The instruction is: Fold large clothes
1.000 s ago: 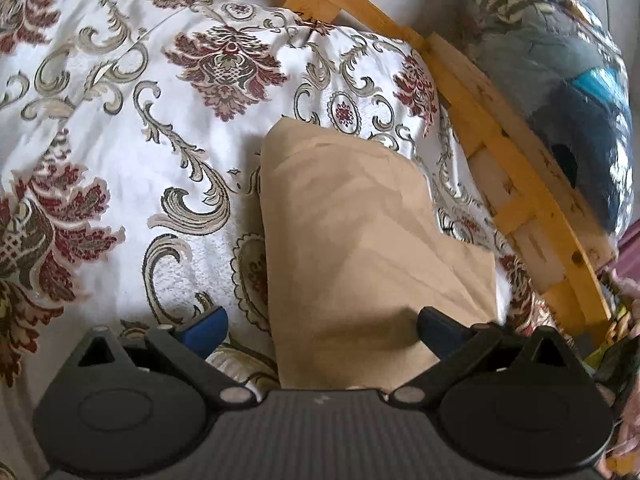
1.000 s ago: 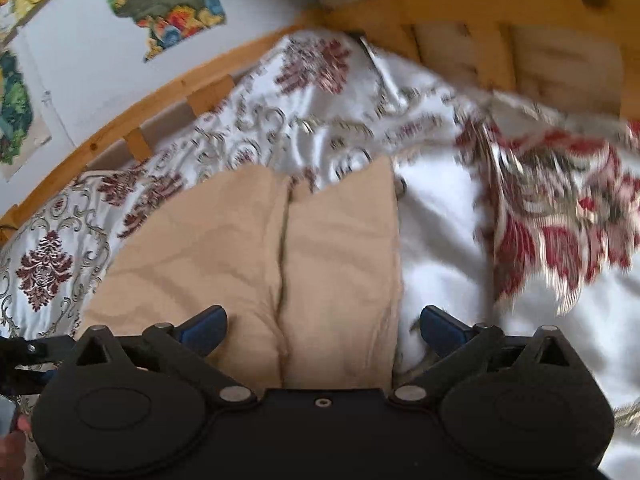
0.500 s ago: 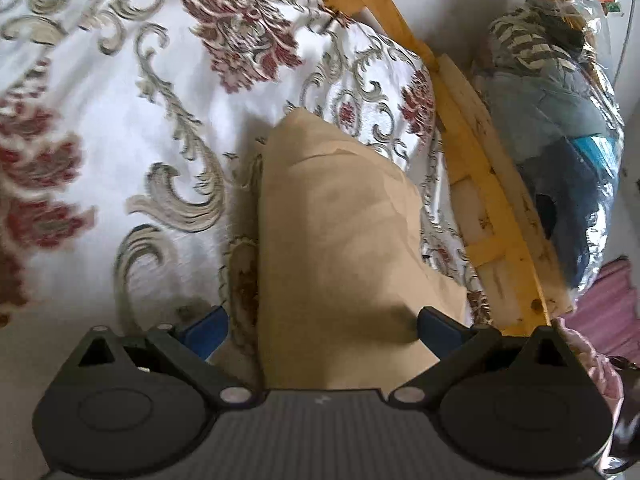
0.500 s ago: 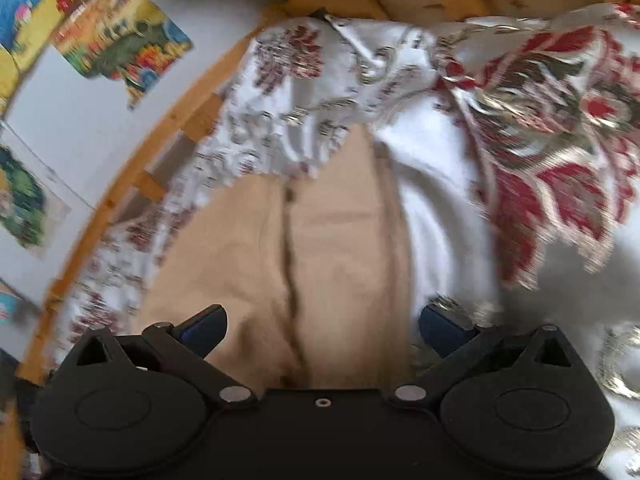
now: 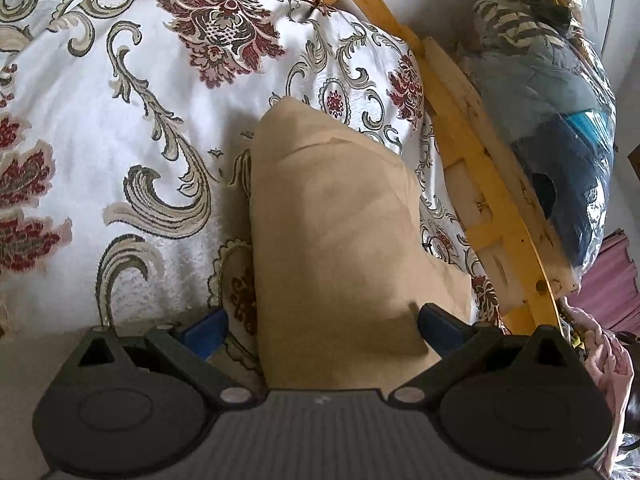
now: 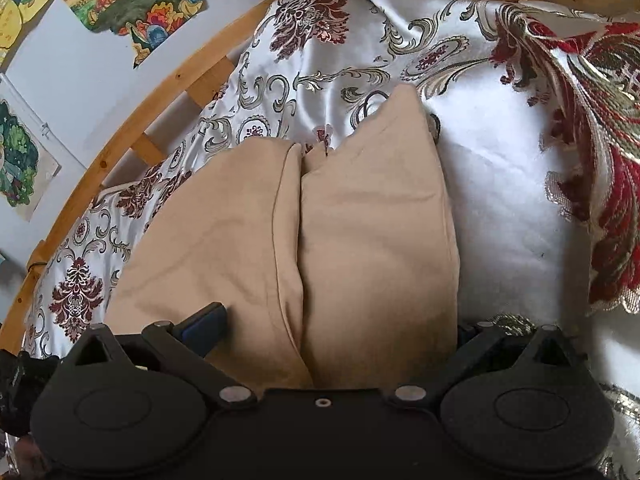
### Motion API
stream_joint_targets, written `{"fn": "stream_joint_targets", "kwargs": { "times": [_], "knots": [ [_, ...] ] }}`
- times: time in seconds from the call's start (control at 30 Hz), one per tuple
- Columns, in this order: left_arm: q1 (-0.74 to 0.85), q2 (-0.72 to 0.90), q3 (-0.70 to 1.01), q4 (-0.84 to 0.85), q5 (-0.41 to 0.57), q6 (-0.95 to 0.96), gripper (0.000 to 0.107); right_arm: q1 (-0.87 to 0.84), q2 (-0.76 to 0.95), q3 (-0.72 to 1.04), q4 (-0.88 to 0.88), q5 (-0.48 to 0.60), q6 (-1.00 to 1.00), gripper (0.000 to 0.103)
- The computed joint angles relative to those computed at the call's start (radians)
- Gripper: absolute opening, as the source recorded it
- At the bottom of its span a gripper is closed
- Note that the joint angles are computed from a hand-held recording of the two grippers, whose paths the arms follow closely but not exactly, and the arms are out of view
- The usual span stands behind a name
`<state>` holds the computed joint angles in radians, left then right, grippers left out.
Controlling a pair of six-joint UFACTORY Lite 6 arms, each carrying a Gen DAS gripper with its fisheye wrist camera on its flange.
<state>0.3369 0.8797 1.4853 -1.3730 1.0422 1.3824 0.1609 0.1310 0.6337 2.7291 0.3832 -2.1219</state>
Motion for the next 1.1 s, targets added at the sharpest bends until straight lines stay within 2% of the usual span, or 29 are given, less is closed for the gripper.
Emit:
{"fn": "stream_joint_targets", "kwargs": {
  "times": [0.23,1.1],
  "knots": [
    [0.0,-0.018,-0.022,-0.007,-0.016,0.016,0.103,0.01,0.001,-0.008,0.049,0.012,-0.053,0.102],
    [-0.003,-0.018,-0.021,-0.009,-0.019,0.018,0.103,0.013,-0.003,-0.012,0.057,0.011,-0.063,0.102]
  ]
}}
